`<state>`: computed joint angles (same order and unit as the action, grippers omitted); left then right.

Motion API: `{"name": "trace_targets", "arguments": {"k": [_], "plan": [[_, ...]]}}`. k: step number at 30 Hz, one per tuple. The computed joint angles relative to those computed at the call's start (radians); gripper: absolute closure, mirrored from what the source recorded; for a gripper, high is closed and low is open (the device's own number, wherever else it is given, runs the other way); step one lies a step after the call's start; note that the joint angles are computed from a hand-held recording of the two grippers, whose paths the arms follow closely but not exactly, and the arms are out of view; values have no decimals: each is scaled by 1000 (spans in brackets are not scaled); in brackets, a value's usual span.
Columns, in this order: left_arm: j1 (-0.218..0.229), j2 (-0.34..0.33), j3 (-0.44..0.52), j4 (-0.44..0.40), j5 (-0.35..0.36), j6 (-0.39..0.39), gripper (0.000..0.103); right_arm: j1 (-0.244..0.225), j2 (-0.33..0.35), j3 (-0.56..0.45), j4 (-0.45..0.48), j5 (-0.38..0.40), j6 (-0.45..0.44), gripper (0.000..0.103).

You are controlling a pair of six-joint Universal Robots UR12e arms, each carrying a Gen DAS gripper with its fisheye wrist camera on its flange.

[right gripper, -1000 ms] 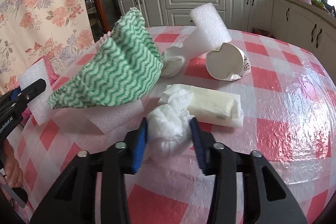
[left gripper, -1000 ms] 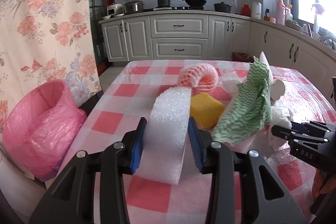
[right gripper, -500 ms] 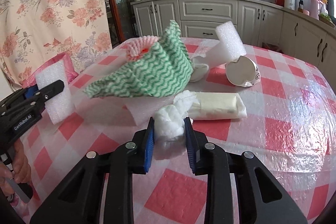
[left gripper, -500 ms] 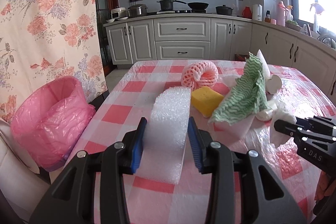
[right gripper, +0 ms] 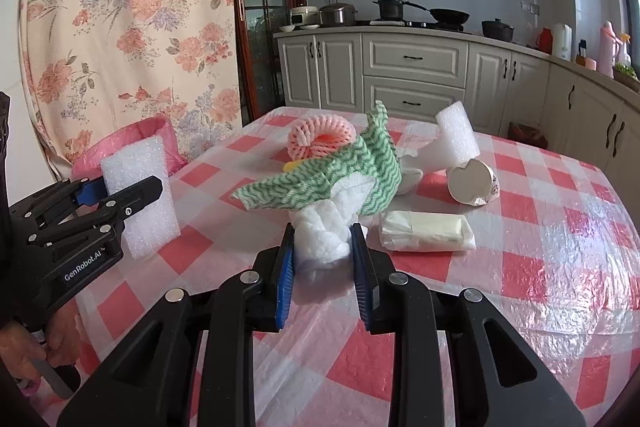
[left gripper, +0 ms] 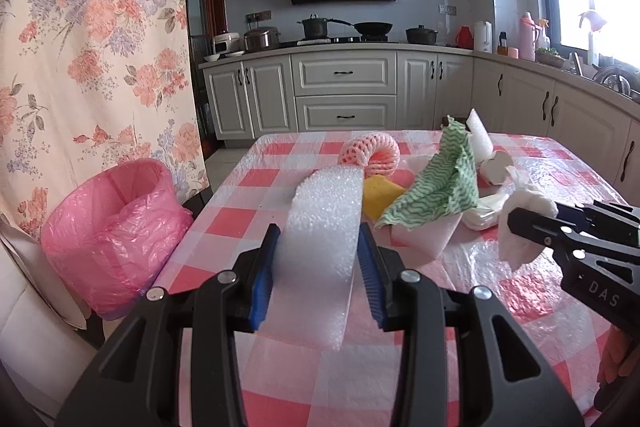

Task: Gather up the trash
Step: 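Lift the foam strip and tissue and turn toward the wastebasket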

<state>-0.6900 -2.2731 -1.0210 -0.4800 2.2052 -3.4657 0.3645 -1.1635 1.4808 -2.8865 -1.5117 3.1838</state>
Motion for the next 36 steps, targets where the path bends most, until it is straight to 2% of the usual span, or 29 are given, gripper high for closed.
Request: {"name": "trace_targets", "arguments": {"k": [11,16,26,36], "plan": [[-15,38,-55,95,12,30,65,24,-14,7,-64,12,-27,76],[-12,58,-83,107,32,4,65,36,-6,-11,-63,23,-43,76],[7,109,-159,109,98,-62,65,68,43,-92,-47,55,-107,76],[34,155,-217,126,184,-107,65,98,115,-217,-10,120,-159,76]]}}
